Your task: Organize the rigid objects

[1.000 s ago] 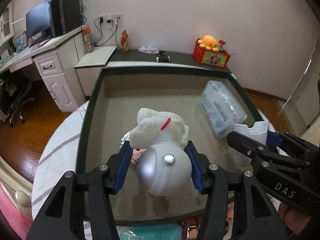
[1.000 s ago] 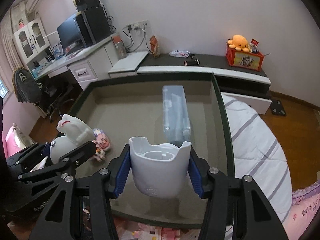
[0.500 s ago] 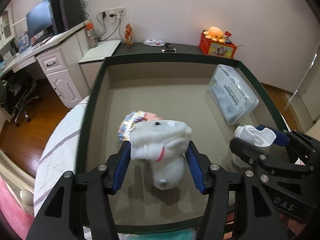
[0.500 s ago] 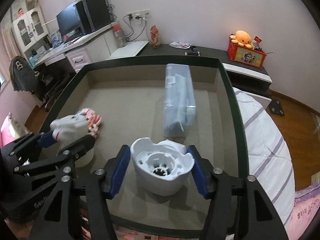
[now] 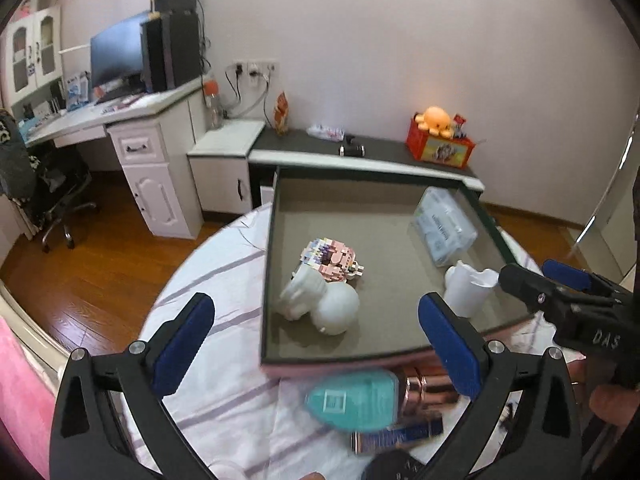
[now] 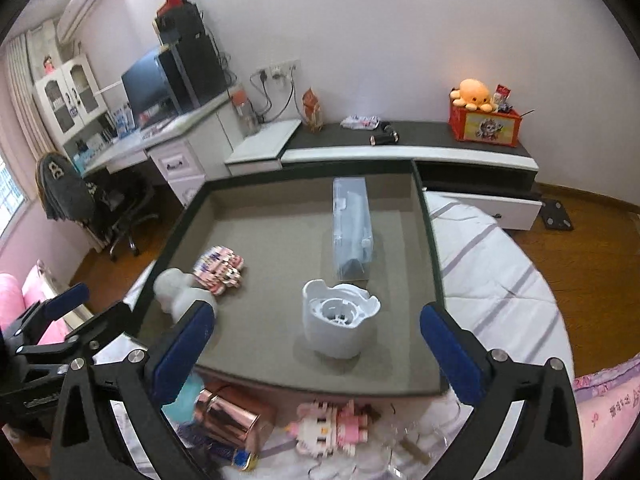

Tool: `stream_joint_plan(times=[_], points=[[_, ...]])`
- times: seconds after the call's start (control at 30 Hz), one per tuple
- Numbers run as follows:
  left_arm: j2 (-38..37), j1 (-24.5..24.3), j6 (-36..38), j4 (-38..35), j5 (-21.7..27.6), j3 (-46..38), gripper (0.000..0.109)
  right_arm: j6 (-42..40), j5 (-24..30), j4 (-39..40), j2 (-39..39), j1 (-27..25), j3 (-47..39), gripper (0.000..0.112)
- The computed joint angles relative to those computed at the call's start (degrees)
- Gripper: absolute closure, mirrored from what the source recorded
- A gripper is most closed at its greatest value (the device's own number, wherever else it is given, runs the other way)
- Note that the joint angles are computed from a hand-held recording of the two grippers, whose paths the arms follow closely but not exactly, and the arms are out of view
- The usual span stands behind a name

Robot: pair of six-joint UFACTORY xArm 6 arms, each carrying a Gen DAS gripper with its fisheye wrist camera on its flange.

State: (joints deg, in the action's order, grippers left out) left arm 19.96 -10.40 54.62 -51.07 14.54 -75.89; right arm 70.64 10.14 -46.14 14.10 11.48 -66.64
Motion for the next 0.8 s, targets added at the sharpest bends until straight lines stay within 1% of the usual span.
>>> stream_joint_plan(times=[0.1,0.13,0.2,0.27,0.4,0.43,0.5,0.6,0.73,0.8], points=[[-4.6,0.5,6.6,-6.7,-1.1,4.5,0.006,12.9,0.1,-11.8,-5.6,0.5,4.3,0.009],[-6.7,0.7,10.0,-10.1,-1.6,6.5,0.006,16.8,0.7,-15.2,-7.8,0.9,5.9,0.009],[-10.0,1.1,15.4,-15.9,-2.0,9.7,0.006,23.3,1.3,-21.0,-11.9,1.6,9.1,0.009],[-13.1,2.0,18.6,-19.2,-0.9,12.8,0.006,27.4,3.0,-24.7,-16.6,3.3,13.2,0.009],[-18.7,2.8,24.9,-25.1,-0.5,19.1,0.006,32.2,8.4,-27.8,-24.7,7.7,20.1,0.009],[-19.7,2.9,25.5,-25.6,-0.5,20.3,0.006,32.6,9.8,-27.7,-26.1,8.9,21.4,0.009],[-22.2,2.6,25.7,-25.4,-1.5,23.7,0.006,33.1,14.4,-27.3,-29.0,12.5,24.0,0.009],[-25.1,2.6,25.8,-25.6,-1.3,27.4,0.006,35.2,19.7,-26.8,-31.7,17.2,27.0,0.009],[-29.6,1.6,28.2,-28.4,-2.4,32.3,0.006,38.2,24.2,-26.5,-33.2,21.5,29.4,0.009],[-32.1,1.0,29.8,-30.1,-2.8,34.7,0.006,40.2,25.6,-26.6,-33.7,23.2,30.5,0.009]])
